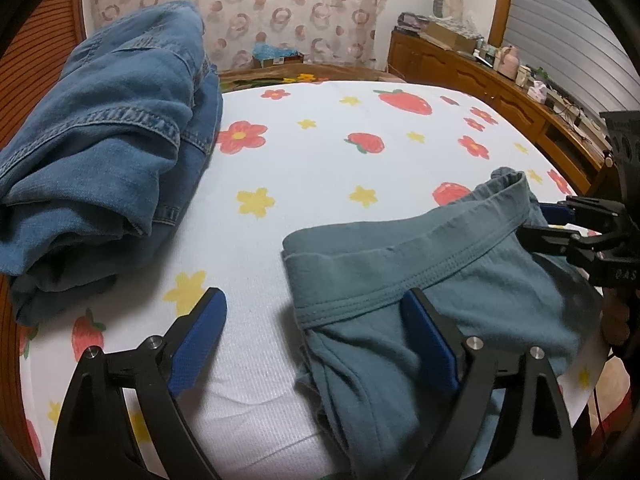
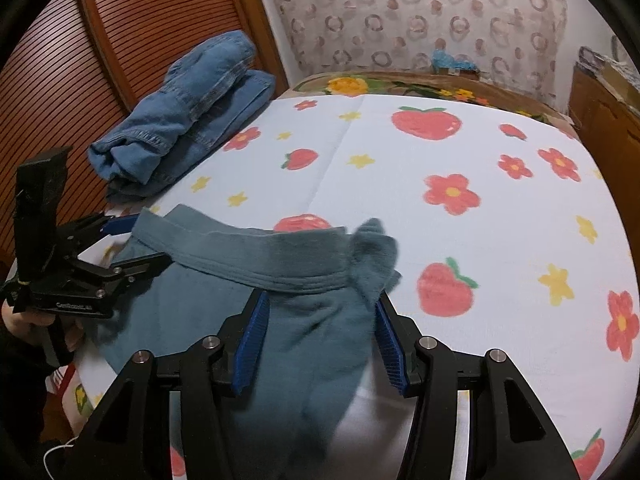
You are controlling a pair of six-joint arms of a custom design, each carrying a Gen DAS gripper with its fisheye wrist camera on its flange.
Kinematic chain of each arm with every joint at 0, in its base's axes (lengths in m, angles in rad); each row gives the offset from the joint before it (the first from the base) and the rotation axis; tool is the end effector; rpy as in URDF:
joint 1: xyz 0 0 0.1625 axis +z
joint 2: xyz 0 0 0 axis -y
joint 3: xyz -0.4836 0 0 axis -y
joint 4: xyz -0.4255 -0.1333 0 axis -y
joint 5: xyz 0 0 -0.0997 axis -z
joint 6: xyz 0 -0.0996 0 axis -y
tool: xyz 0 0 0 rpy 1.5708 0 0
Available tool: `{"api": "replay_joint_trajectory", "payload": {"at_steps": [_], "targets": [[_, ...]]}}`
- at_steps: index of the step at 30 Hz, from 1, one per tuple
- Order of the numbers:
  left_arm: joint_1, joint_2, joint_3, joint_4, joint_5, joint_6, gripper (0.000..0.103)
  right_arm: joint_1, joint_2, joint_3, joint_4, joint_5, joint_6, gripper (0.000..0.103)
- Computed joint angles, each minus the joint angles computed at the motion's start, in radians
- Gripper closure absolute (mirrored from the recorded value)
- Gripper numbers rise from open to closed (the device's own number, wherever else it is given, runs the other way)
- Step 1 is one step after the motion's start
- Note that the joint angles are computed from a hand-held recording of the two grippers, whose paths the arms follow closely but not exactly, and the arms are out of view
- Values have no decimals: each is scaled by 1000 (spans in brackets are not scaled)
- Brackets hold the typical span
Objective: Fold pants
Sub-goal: 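Close both grippers on the waistband edge of the folded shorts, then lift the folded shorts with both grippers onto the jeans stack and open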
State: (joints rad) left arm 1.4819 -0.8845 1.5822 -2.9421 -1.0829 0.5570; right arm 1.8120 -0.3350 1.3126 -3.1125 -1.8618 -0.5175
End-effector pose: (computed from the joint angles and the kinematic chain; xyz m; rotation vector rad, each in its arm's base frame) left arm 0.1113 -0.7783 0.2567 0.5717 2.3773 -0.6890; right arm 0.2999 -0.7808 -0.0586 0.8906 -2.5425 0.7182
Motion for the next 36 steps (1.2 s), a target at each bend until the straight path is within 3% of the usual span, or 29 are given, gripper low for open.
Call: {"api": "replay_joint_trajectory", "payload": {"at_steps": [4,5,6,8,10,15,19,27,36], "targets": [[1,-1,-1,4,-6,0,13,3,1,2,6,20,-30,82],[2,-2,-1,6,-11,-1,13,2,-3,11,-4,35,-47,84],[6,-7,-1,12,-29,-7,13,2,-8,23,-20,46,-62,86],[14,-17,2,19,-71,-24,29,1,-19,58,-90,79,-98,86],[23,-24,-1,36,-120,-47,38,0,-26,78,-116,93,-111,87],[27,-26,-12,77,-163,-75,60,1,-16,75,-126,67,-124,87],[21,-37,0,99,-185,-70,86,-1,-15,68,-112,69,-105,87],[-26,-85,96,-41,-155,-9,89,9,-47,104,-139,105,-111,87],[-64,-152,161,-142,-179,24,89,49,-88,157,-228,116,-166,87]]}}
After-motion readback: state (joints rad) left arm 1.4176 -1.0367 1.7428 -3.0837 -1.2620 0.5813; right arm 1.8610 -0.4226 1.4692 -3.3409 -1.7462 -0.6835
